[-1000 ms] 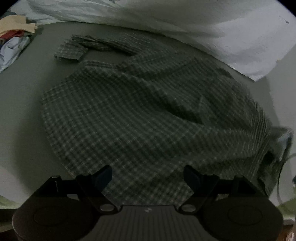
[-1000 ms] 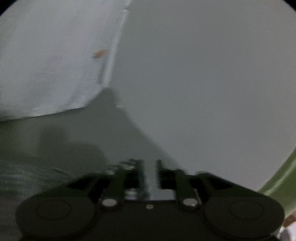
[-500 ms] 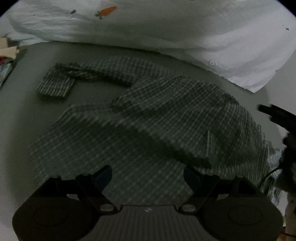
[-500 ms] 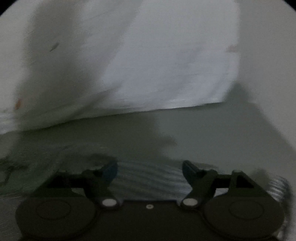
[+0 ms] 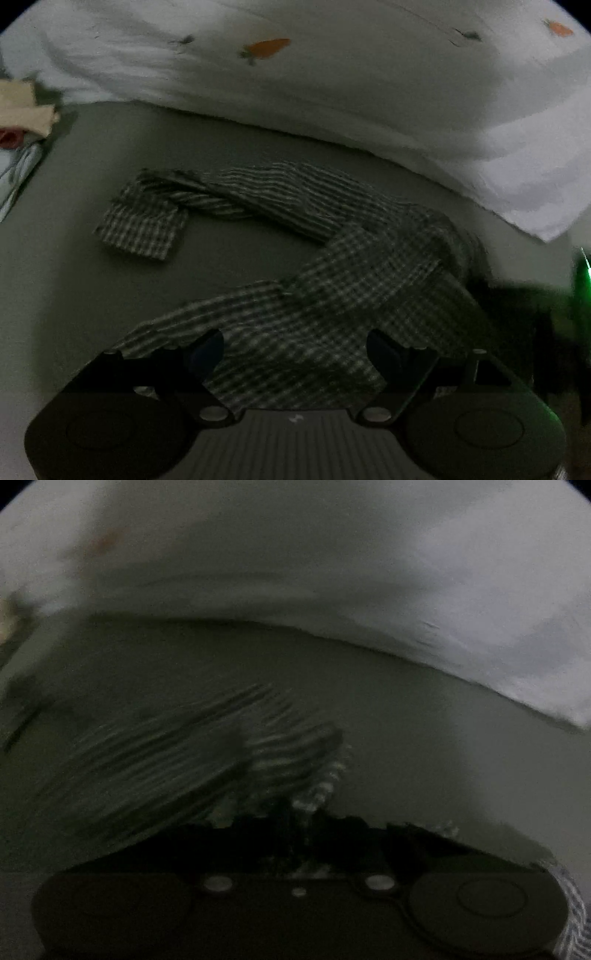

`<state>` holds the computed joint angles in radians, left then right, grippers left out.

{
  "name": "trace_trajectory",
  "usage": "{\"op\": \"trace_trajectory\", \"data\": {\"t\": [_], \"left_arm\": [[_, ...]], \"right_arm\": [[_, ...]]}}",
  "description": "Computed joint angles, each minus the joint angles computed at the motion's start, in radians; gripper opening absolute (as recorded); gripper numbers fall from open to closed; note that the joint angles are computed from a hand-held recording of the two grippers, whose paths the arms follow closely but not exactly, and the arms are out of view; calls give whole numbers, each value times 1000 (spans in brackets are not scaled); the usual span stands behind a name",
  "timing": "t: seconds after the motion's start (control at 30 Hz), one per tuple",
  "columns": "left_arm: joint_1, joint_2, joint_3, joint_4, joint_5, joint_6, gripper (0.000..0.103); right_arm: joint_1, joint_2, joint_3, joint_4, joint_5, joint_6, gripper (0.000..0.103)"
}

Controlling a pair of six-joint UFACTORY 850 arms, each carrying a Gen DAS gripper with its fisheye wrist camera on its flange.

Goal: Fold clothes

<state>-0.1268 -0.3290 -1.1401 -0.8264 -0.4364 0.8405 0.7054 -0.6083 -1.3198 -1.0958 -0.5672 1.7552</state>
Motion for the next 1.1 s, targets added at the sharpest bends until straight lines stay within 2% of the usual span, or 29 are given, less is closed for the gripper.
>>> {"op": "trace_trajectory", "data": {"t": [0.07, 0.1, 0.17, 0.2, 0.23, 0.3, 0.43, 0.5, 0.57, 0.63, 0.7, 0.8, 0.87, 0.9, 0.93, 0.97, 1.1], "left_arm": [[0, -3, -5, -4, -4, -4, 85], [-4, -5, -11, -5, -4, 2, 85], [-20, -11, -27, 5, 0, 15, 85], [-30, -13, -34, -3, 3, 37, 85], [-40, -14, -39, -18, 7, 69, 85], [-60, -22, -59, -61, -1, 146, 85], [-113, -45, -100, -181, -17, 344, 85], [-141, -66, -126, -239, -18, 436, 85], [-170, -99, -166, -247, -24, 472, 85], [-201, -152, -234, -138, -41, 383, 85], [-243, -196, -277, 71, -2, 212, 85], [-287, -238, -297, 385, 52, -65, 75], [-284, -238, -277, 514, 62, -234, 53], [-273, -230, -259, 547, 59, -296, 47], [-260, -219, -238, 577, 55, -352, 30], [-246, -210, -219, 605, 49, -408, 17], [-184, -169, -130, 644, -7, -519, 17]], "right_arm": [[57, 21, 15, 48, 91, -78, 8], [78, 28, 16, 126, 137, -164, 10], [121, 45, 40, 227, 254, -280, 25], [136, 53, 53, 220, 293, -275, 38], [142, 68, 67, 176, 317, -228, 43], [146, 102, 101, -7, 310, -35, 45], [112, 210, 196, -307, 284, 384, 55], [100, 234, 230, -417, 205, 573, 57], [90, 238, 255, -391, 97, 615, 58], [71, 210, 233, -223, 21, 489, 58], [39, 169, 198, -14, -33, 307, 58], [8, 97, 128, 262, -121, 46, 57], [25, 96, 137, 315, -164, 41, 51], [39, 108, 154, 324, -174, 73, 45], [54, 119, 168, 343, -181, 102, 39], [69, 125, 176, 372, -188, 120, 38], [122, 172, 245, 533, -180, 68, 35]]}}
